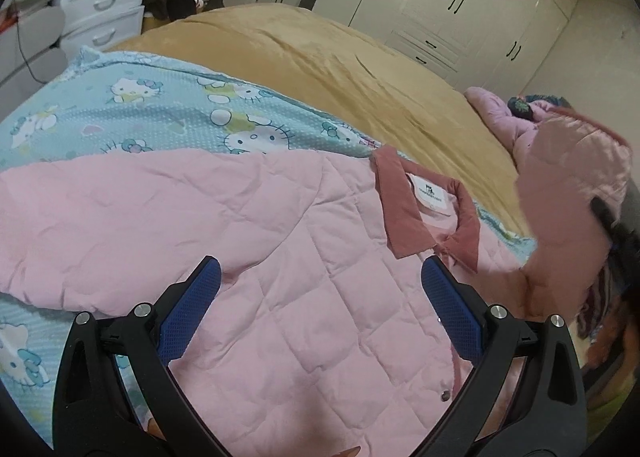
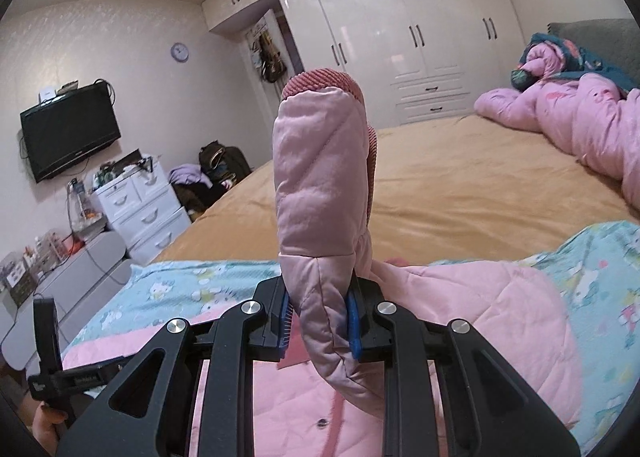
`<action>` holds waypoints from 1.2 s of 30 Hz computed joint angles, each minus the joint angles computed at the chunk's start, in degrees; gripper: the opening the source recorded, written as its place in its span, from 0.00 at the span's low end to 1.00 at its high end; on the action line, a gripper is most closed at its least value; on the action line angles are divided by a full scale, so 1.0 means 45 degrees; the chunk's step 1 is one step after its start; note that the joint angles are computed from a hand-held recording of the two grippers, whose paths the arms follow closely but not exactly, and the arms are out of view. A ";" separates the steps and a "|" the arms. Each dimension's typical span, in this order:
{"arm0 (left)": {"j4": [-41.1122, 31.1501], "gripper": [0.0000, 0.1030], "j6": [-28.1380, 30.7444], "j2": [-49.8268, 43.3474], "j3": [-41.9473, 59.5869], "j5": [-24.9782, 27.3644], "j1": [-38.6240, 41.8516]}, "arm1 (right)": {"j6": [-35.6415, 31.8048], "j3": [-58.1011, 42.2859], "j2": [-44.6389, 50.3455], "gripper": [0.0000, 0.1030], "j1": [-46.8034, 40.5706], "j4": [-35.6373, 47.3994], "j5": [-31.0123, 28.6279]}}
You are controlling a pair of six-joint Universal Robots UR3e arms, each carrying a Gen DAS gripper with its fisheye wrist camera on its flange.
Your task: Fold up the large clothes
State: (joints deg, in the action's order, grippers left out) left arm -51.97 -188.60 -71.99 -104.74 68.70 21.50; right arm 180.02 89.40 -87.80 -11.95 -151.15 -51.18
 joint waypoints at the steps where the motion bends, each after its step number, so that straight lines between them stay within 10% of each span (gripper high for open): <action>1: -0.0008 0.91 -0.0077 -0.0058 0.0048 -0.0149 0.0106 | 0.0062 0.0065 0.0098 0.20 0.0205 -0.0136 -0.0134; 25: 0.3527 0.91 -0.0895 -0.1491 -0.2646 -0.5958 0.2445 | -0.1723 0.1068 0.2221 0.33 0.5024 -0.0466 -0.3905; 31: 0.3589 0.91 -0.0286 -0.1738 -0.2779 -0.6902 0.2487 | -0.2553 0.0896 0.2666 0.44 0.6101 0.0642 -0.5012; 36: 0.3845 0.91 0.0019 -0.2249 -0.3044 -0.7434 0.2265 | -0.3145 0.1515 0.1922 0.85 0.6186 0.1267 -0.4478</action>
